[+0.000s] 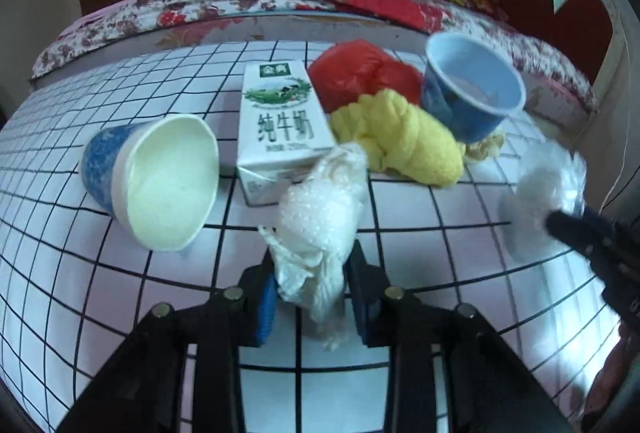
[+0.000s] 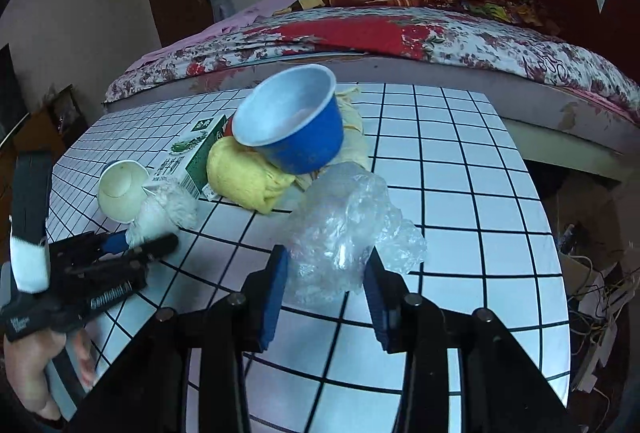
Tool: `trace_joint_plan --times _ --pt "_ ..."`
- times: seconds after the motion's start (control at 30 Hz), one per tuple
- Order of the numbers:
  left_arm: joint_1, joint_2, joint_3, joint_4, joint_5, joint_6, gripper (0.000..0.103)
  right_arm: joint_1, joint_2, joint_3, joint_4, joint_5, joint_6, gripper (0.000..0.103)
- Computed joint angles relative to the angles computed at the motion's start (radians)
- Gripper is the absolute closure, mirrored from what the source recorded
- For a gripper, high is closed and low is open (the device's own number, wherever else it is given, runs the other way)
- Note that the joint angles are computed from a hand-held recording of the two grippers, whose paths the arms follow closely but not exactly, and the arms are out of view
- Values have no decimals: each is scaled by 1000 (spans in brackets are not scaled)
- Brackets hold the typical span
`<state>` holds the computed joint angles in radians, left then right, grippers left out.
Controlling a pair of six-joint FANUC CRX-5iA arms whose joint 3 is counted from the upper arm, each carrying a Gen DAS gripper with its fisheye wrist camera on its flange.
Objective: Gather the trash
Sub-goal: 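Grasp the white tissue with the left gripper while the right gripper grasps the plastic bag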
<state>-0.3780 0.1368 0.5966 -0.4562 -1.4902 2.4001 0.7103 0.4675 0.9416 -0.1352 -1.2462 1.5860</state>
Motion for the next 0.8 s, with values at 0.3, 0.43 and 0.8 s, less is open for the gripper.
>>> trace_joint_plan --times 0.3,0.43,0.8 --pt "-172 -52 15 -165 -52 85 76 -14 -127 -148 -16 76 13 66" --pt "-233 -68 17 -206 -80 111 76 -22 -199 -225 -28 99 28 66" --pt "-342 -54 52 -253 -121 130 77 -45 -330 -344 -96 88 94 86"
